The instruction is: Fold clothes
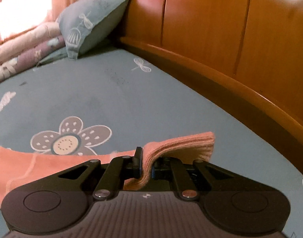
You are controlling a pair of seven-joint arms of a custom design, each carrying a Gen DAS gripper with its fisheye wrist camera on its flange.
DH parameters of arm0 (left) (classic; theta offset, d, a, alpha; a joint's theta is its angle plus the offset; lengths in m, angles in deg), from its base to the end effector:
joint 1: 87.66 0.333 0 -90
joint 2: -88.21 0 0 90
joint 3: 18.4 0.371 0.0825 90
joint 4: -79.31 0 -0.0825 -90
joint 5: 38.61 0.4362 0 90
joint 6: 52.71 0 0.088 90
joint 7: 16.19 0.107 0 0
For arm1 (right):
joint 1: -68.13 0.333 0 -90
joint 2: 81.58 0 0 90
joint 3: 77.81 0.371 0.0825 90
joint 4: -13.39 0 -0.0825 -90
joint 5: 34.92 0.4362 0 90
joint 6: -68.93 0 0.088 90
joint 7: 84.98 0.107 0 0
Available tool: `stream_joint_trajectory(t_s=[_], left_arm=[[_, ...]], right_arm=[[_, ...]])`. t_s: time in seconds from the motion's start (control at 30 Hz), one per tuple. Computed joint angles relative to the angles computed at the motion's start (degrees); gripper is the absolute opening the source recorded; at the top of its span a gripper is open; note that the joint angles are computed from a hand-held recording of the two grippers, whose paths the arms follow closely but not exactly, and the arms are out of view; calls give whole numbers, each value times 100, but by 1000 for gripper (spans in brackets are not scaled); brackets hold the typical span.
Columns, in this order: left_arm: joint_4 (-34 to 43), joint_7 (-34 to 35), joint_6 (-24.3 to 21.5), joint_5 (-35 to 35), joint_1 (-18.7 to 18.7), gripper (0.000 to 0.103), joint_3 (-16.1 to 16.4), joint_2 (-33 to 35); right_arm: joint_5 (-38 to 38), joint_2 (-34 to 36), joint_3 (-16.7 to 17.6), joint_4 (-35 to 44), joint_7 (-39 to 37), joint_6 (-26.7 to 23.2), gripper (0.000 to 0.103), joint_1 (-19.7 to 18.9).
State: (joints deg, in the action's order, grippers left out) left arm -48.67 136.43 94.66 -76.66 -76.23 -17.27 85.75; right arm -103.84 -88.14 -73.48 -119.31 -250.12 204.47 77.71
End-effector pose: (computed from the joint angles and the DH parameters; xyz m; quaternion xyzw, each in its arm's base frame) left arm 0.5726 0.1380 0.4515 -0.5391 0.7916 -0.2462 0.1486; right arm 0.5359 0.1217 0.4354 -0.3634 0.8230 -0.4017 0.1709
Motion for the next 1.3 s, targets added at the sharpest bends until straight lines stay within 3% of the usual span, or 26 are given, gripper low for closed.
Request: stream_joint_trajectory(t_s=[0.1, 0.23, 0.37, 0.53, 0.67, 0.8, 0.97, 1.07, 1.1, 1.17, 1.23, 1.3], left_arm=[[11, -32, 7, 38, -3, 84, -10, 10], [0, 4, 24, -9, -5, 85, -10, 5], [12, 64, -6, -52, 3, 85, 1, 16], [49, 80, -30, -52, 17, 86, -9, 48], [49, 34, -2, -45, 20, 88, -25, 56], [54, -123, -20, 18, 18, 89, -32, 49], [105, -316, -82, 157, 22, 89, -39, 71], [121, -322, -109, 142, 25, 90, -38, 81], [122, -296, -114, 117, 28, 91, -36, 84], [128, -231, -127, 65, 36, 91, -30, 94], [144, -171, -144, 16, 49, 92, -26, 112], [146, -123, -146, -24, 58, 92, -28, 118]], right_arm=[[-238, -56, 17, 14, -85, -61, 12, -7], [378, -135, -86, -94, -552, 76, 24, -44], [827, -548, -145, -615, 139, 477, 44, -278], [1183, -1154, 81, -1037, 618, 99, 44, -551], [955, -1394, 283, -1039, 712, 443, 44, -662], [517, -1014, 358, -627, 855, 1536, 53, -687], [-46, 316, 242, 468, 1234, 3523, 60, -513], [432, 1212, 151, 1160, 665, 4502, 61, -286], [807, 1459, 264, 1341, 233, 4623, 61, -312], [1775, 1868, 852, 1602, -826, 4633, 61, -669], [2340, 2162, 1187, 1750, -1324, 4644, 61, -898], [2353, 2254, 805, 1783, -1097, 4672, 61, -555]])
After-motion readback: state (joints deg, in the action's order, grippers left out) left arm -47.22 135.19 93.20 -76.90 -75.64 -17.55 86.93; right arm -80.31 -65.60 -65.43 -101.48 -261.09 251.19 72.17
